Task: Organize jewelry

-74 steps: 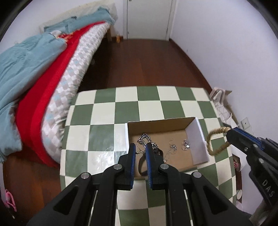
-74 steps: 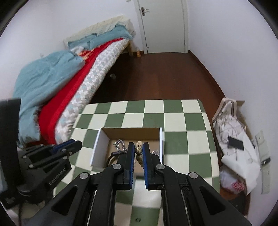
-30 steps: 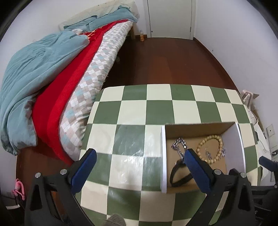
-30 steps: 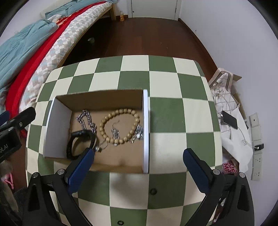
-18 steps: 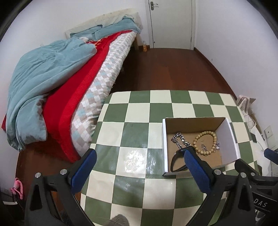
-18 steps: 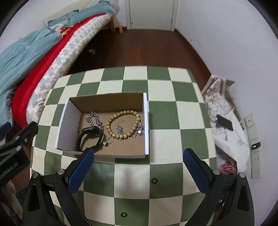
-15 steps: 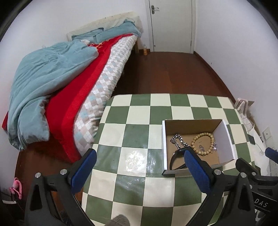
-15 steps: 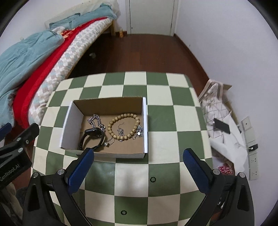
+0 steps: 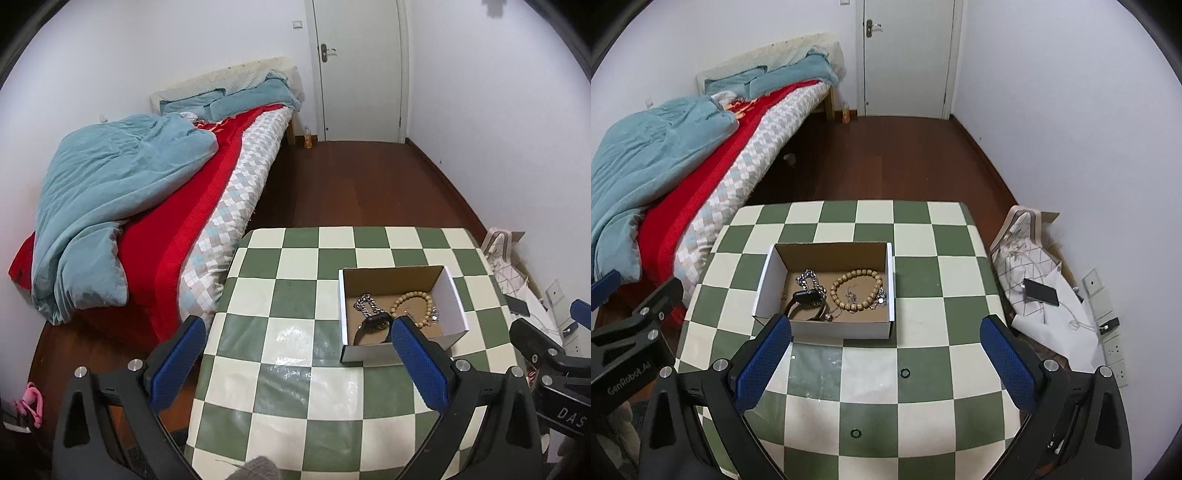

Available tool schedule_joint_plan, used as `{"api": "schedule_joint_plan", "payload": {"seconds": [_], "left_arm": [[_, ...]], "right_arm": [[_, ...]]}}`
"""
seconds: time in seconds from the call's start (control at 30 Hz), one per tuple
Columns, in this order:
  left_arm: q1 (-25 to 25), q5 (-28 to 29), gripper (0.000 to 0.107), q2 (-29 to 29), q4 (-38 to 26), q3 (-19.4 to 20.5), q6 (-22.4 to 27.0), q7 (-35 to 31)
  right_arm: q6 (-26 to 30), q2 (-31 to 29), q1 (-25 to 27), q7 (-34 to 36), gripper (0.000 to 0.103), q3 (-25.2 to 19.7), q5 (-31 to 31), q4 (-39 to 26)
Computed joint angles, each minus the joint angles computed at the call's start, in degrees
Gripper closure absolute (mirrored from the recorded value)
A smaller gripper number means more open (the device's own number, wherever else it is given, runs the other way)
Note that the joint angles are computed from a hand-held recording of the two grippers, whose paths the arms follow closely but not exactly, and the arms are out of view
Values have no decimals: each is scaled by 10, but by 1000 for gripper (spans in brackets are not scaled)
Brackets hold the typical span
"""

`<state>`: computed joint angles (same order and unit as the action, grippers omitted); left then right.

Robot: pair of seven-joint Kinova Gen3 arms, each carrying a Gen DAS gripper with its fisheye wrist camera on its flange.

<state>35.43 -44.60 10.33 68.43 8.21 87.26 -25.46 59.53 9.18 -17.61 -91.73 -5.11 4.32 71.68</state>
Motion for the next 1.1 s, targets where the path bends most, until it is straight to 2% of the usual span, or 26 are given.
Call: {"api": "schedule_joint_plan", "payload": {"seconds": [0.27, 0.4, 0.43, 0.47, 0.53, 0.6, 0.77, 1.03, 1.1], "left_arm": [[42, -47, 5, 6, 11, 11, 43, 49], [54, -30, 5, 25, 28, 14, 53, 51], [57, -20, 5, 36, 34, 15, 57, 50], [61, -10, 5, 45, 39, 15, 57, 50], [70, 9, 5, 66, 44, 14, 58, 47], [75, 33, 5, 83, 45, 11, 49, 40], [86, 96, 5, 124, 37, 5, 8, 20], [85, 161, 6, 148, 22, -14, -68, -9], [80, 175, 15, 151, 21, -17, -84, -18]], "right_arm": [[-13, -40, 19, 15, 0, -1, -38, 40], [-23, -54, 37, 26, 0, 5, -61, 82], [-26, -56, 38, 23, 6, 5, -54, 96], [-27, -56, 41, 24, 24, 6, -49, 109], [-17, -46, 49, 32, 50, 15, -55, 126], [-5, -30, 75, 49, 52, 23, -83, 143], [-23, -14, 113, 55, 51, 38, -103, 200], [-37, 11, 140, 49, 51, 45, -98, 244], [-39, 14, 147, 52, 51, 46, -101, 248]]}}
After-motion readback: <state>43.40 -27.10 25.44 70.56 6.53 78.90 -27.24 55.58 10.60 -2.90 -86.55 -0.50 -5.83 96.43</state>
